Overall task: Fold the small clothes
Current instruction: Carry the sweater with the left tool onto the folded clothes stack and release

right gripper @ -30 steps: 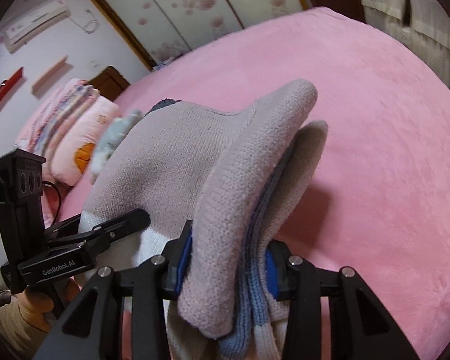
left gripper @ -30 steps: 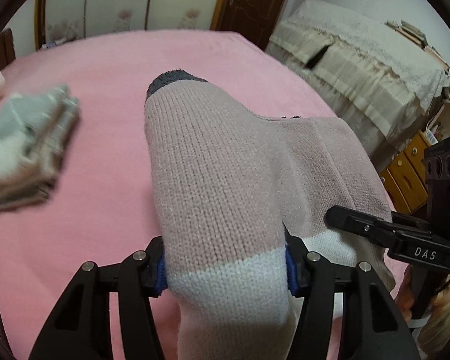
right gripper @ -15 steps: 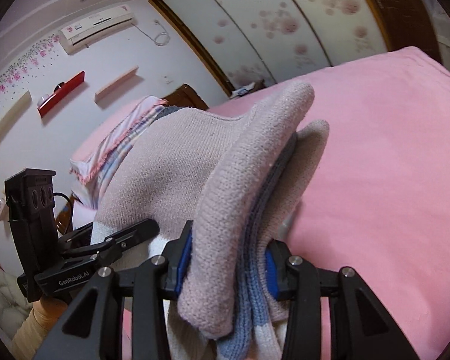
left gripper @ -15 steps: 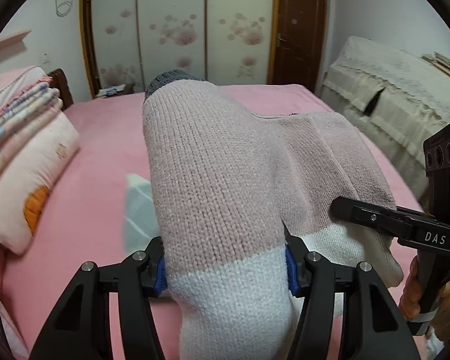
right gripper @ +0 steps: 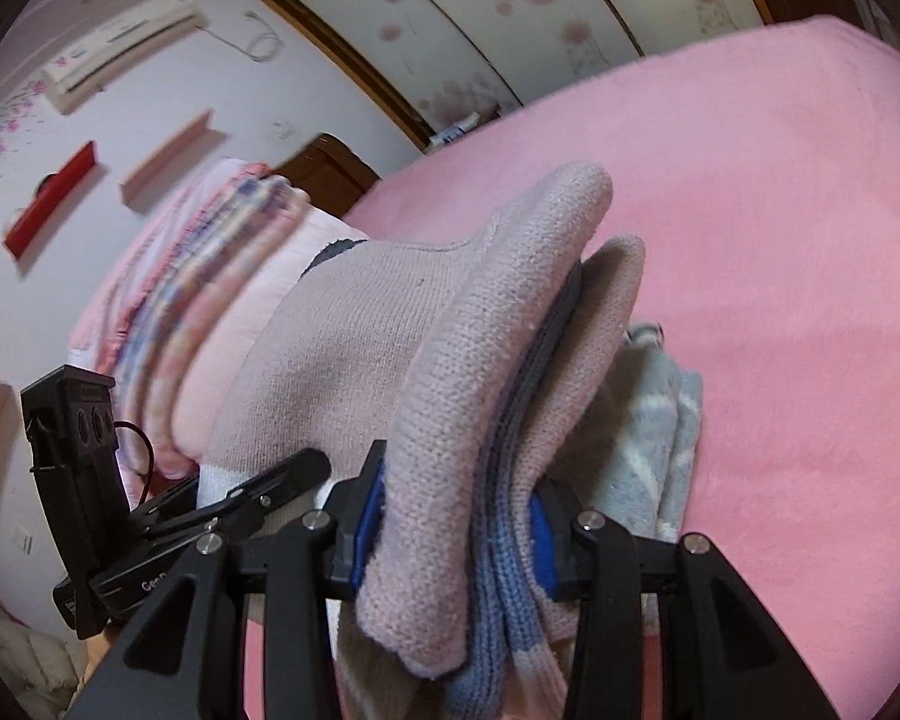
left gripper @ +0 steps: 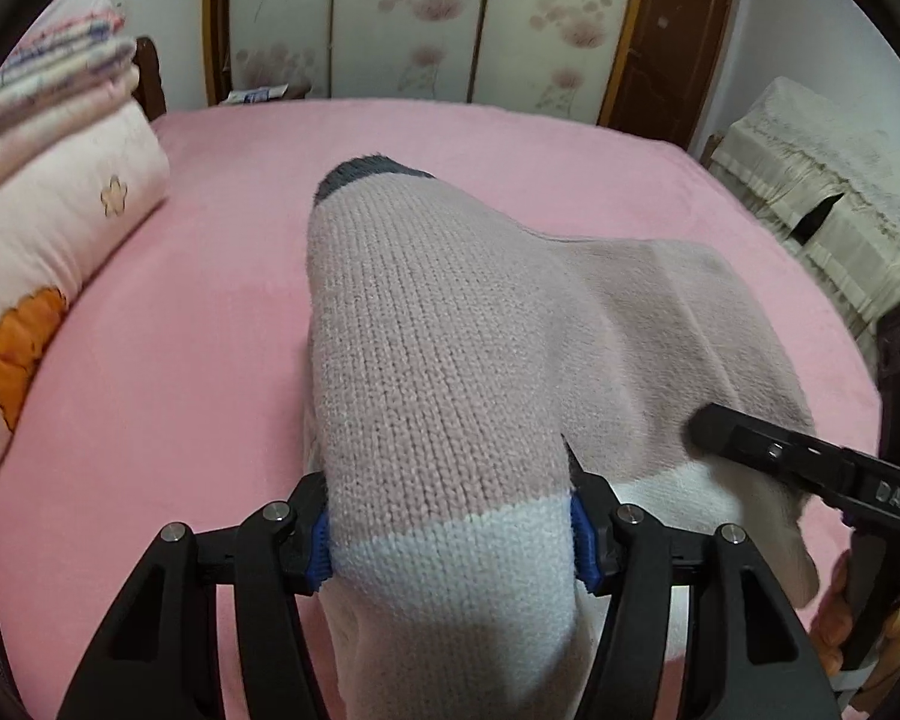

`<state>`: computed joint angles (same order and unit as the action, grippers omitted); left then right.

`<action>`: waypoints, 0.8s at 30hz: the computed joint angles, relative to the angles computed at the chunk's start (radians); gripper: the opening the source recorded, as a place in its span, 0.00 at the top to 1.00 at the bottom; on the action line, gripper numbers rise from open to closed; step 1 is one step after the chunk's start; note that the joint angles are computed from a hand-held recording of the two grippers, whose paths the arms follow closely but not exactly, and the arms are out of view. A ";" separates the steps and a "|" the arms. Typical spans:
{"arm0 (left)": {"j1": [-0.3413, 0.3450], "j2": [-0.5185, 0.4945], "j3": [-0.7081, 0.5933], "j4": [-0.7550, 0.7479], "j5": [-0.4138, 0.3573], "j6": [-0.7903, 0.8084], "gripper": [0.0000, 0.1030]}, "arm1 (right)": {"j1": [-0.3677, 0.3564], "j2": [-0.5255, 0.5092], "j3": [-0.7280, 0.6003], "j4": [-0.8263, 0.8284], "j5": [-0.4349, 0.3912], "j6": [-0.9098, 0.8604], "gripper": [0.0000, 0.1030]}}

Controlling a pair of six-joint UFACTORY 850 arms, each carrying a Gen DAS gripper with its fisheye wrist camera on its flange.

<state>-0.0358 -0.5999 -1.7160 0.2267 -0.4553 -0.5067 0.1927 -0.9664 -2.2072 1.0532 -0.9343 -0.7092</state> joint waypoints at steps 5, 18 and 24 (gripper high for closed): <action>0.039 -0.003 0.077 0.015 0.136 -0.103 0.05 | 0.000 -0.024 0.011 0.003 0.038 -0.021 0.58; 0.015 0.042 0.158 0.444 0.170 -0.484 0.00 | 0.040 0.124 0.182 -0.195 0.285 -0.205 0.29; -0.031 0.078 0.139 0.664 -0.046 -0.650 0.00 | 0.027 0.229 0.299 -0.215 0.343 -0.221 0.28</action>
<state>-0.0668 -0.5220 -1.5773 0.8912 -0.5012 -1.1571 0.2201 -0.7374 -1.9086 0.8386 -0.5910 -0.9304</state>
